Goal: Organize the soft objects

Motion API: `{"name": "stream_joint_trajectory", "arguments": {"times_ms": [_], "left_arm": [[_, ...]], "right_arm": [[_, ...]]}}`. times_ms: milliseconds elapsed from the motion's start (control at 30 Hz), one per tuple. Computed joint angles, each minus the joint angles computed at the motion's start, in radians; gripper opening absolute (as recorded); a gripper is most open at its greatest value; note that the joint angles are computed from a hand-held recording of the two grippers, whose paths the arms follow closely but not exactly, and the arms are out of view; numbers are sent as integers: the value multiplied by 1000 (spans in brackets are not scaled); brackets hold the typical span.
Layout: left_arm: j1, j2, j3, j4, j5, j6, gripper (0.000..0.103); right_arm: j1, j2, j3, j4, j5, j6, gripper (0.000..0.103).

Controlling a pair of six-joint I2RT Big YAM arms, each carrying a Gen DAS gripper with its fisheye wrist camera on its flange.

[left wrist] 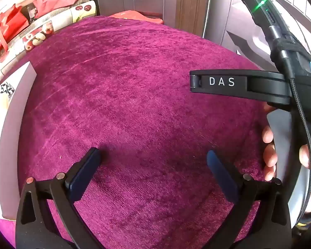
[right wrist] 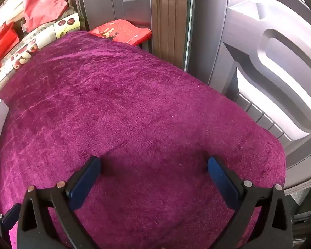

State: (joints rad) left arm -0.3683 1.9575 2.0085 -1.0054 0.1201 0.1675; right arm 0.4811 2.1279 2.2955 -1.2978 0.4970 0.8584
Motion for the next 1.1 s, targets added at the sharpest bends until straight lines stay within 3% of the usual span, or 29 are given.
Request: {"name": "stream_joint_trajectory", "arguments": {"times_ms": [67, 500, 1100], "left_arm": [[0, 0, 0, 1, -1, 0, 102], [1, -5, -8, 2, 2, 0, 102], [4, -25, -42, 17, 4, 3, 102]], "right_arm": [[-1, 3, 6, -15, 0, -1, 103], [-8, -49, -86, 71, -14, -7, 103], [-6, -33, -56, 48, -10, -5, 103]]}}
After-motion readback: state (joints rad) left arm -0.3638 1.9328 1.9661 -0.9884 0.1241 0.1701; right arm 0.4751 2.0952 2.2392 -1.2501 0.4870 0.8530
